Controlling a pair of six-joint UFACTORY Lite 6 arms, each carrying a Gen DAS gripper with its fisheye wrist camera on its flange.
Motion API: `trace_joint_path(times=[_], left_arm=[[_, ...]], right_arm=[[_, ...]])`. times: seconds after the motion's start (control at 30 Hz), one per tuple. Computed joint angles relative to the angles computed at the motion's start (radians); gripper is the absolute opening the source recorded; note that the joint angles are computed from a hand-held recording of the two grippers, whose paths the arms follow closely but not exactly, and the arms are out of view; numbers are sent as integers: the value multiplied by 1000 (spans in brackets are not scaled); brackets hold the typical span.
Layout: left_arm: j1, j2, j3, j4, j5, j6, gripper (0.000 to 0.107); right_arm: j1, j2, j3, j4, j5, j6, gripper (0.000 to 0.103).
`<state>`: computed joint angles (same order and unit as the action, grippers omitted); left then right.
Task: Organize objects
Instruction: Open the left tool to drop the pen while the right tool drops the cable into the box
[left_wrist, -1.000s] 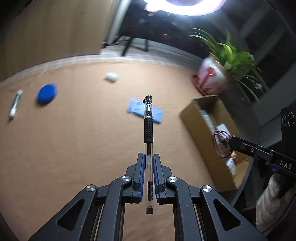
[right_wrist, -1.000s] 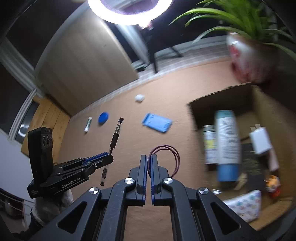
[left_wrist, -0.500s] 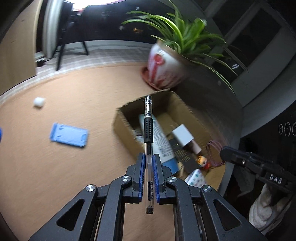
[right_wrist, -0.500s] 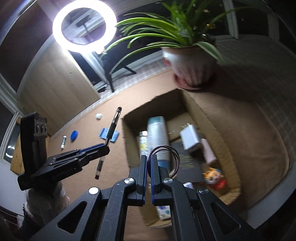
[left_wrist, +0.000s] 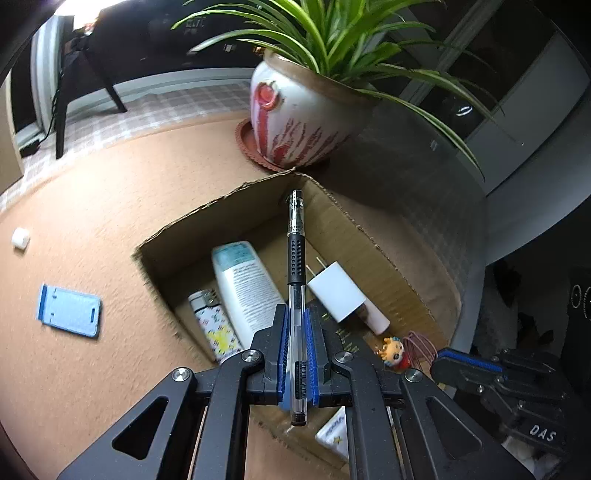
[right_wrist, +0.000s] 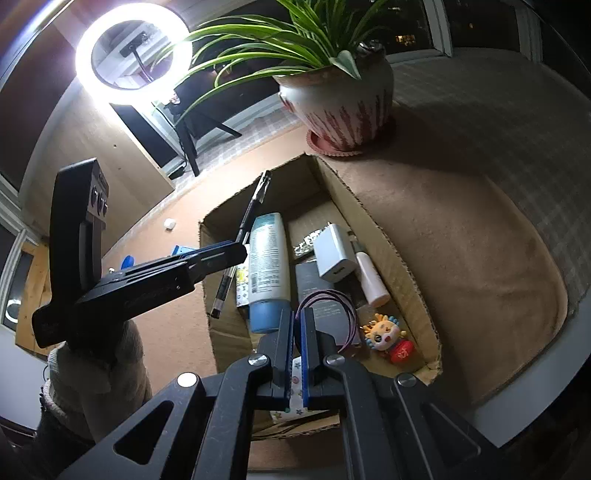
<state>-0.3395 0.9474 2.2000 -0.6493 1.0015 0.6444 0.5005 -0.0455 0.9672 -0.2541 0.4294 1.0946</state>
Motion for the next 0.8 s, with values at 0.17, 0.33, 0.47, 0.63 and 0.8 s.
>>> trace_joint_path(times=[0.17, 0.33, 0.47, 0.63, 0.8], left_arm=[[-36, 22, 33, 34, -14, -12, 34], [-36, -50, -71, 42, -99, 16, 66], [-20, -96, -122, 42, -125, 39, 66], [10, -138, -162, 61, -141, 38, 66], [55, -195, -219, 55, -153, 61, 66]], right_arm=[[-31, -19, -27, 96, -33, -104, 33], [-8, -37, -30, -10, -24, 11, 56], [6, -31, -17, -47, -12, 53, 56], [21, -14, 5, -65, -5, 78, 57], [43, 22, 41, -79, -1, 98, 59]])
